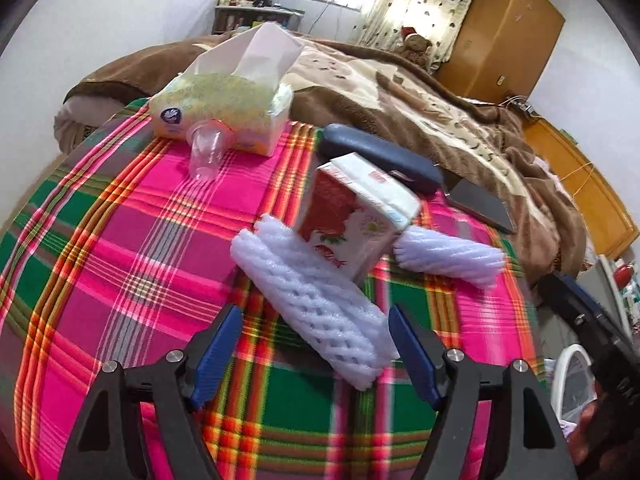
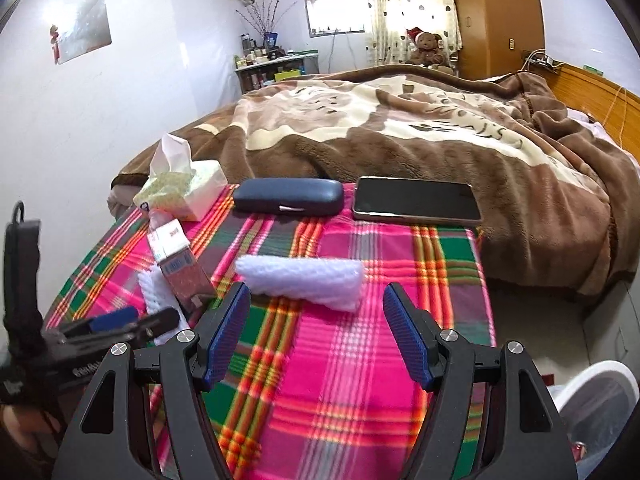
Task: Collect trash
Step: 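Grasp the white milk carton with the right tool while the left tool grasps a white foam net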
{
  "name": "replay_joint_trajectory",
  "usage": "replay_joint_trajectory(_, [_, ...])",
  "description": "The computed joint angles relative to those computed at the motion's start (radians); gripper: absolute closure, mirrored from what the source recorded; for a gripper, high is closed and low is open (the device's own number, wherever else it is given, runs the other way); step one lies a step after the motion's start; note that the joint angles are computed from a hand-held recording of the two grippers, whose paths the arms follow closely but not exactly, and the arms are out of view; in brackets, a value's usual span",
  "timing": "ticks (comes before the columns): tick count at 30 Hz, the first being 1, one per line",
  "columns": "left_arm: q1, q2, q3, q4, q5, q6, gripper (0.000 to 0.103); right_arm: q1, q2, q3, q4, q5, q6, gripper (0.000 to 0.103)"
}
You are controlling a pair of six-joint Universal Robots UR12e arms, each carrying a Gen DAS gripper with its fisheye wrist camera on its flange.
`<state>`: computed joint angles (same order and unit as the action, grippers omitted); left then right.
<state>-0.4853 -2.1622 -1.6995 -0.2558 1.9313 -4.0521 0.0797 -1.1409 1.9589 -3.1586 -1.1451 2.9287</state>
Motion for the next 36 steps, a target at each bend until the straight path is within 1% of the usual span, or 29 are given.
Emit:
replay_joint_trajectory(2, [0.007,-0.001,-0.008,0.016,-0.020,-0.011,0.028,0.007,0.005,-0.008,0.014,0.009,0.002,0.032])
replay_joint_trajectory(3, [0.010,0.001,-0.011,0.009,-0.026,-0.023,0.028,0.009,0.008,-0.012,0.017,0.015,0.001,0.032])
replay_joint_trajectory(5, [0.009,0.002,-0.014,0.000,-0.013,-0.009,0.029,0.017,0.010,-0.017,0.030,0.024,-0.008,0.032])
replay_joint_trajectory(7, [0.010,0.007,-0.020,-0.014,-0.007,-0.008,0.042,0.024,0.013,-0.021,0.036,0.029,-0.018,0.032])
replay_joint_trajectory(9, [0.012,0.015,-0.030,-0.021,-0.008,-0.001,0.051,0.032,0.015,-0.024,0.041,0.030,-0.025,0.033])
replay_joint_trajectory(10, [0.014,0.018,-0.035,-0.017,-0.013,0.008,0.053,0.036,0.017,-0.026,0.043,0.035,-0.028,0.033])
replay_joint_trajectory(12, [0.016,0.025,-0.045,-0.014,-0.014,0.017,0.056,0.040,0.019,-0.031,0.056,0.045,-0.032,0.033])
replay_joint_trajectory(15, [0.023,0.036,-0.070,0.018,-0.030,0.017,0.060,0.046,0.022,-0.036,0.075,0.061,-0.041,0.033])
replay_joint_trajectory(18, [0.025,0.048,-0.091,0.022,-0.018,0.010,0.060,0.055,0.026,-0.040,0.091,0.075,-0.051,0.033])
replay_joint_trajectory(20, [0.030,0.057,-0.109,0.036,-0.024,0.010,0.060,0.064,0.029,-0.045,0.105,0.065,-0.062,0.033])
replay_joint_trajectory(22, [0.031,0.063,-0.119,0.033,-0.019,0.014,0.060,0.071,0.032,-0.051,0.124,0.072,-0.078,0.033])
replay_joint_trajectory(25, [0.041,0.080,-0.148,0.050,-0.042,0.029,0.060,0.079,0.038,-0.059,0.142,0.089,-0.098,0.033])
replay_joint_trajectory(28, [0.046,0.098,-0.174,0.055,-0.036,0.030,0.060,0.094,0.046,-0.068,0.144,0.081,-0.128,0.032])
replay_joint_trajectory(31, [0.057,0.110,-0.199,0.082,-0.058,0.042,0.059,0.106,0.059,-0.079,0.129,0.073,-0.142,0.032])
replay_joint_trajectory(32, [0.060,0.112,-0.204,0.089,-0.061,0.043,0.058,0.108,0.063,-0.084,0.130,0.070,-0.146,0.032])
replay_joint_trajectory(34, [0.067,0.115,-0.211,0.103,-0.072,0.037,0.047,0.116,0.071,-0.094,0.138,0.055,-0.152,0.032])
replay_joint_trajectory(36, [0.073,0.117,-0.218,0.122,-0.073,0.032,0.041,0.119,0.076,-0.100,0.143,0.059,-0.158,0.032])
